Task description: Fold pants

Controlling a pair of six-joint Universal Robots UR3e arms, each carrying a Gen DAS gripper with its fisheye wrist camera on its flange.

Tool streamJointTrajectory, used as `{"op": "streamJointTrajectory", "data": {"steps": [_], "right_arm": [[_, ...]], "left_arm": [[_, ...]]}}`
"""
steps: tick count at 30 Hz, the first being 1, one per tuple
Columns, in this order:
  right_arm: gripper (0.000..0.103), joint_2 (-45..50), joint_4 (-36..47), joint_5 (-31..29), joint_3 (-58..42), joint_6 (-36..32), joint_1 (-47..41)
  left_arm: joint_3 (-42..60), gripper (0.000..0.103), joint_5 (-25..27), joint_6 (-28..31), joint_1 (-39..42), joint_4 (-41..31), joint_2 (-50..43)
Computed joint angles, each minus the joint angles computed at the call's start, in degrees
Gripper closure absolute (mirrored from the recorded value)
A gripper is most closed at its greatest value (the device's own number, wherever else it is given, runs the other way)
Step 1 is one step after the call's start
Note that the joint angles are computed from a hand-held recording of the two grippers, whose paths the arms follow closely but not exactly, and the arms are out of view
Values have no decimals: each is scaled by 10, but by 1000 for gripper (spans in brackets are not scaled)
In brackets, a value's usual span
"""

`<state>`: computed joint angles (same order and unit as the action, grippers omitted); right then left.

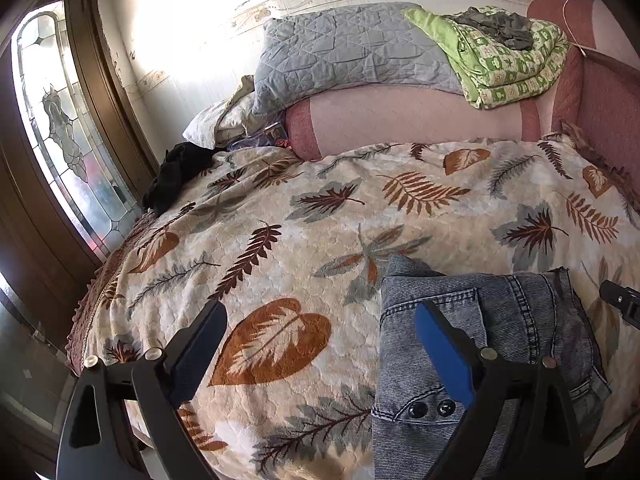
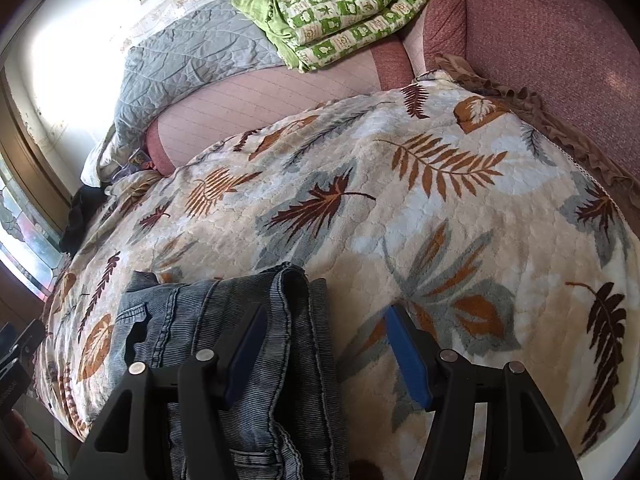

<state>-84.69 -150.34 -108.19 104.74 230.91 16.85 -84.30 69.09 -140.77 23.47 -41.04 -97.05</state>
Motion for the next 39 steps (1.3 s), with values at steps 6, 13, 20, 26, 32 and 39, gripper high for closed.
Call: {"op": "streamJointTrajectory", "data": {"steps": [6, 13, 20, 26, 32, 39], "right_arm": [[37, -13, -2, 3, 15, -1, -7], [37, -17, -2, 5, 19, -3, -9], [37, -19, -1, 5, 20, -3, -9], [37, -66, -37, 45, 80, -9, -47], [37, -175, -159, 256, 258, 12, -195], [37, -105, -255, 414, 280, -9, -235]], "left_arm": [[-4, 8, 3, 1, -1, 2, -1], [-4, 8, 2, 2, 0, 0, -1], [-3, 8, -3, 7, 3, -5, -3], [121, 8, 3, 36, 6, -193, -77], [300, 8, -8, 44, 17, -410, -193], [424, 8, -8, 78, 3, -524, -268]]}}
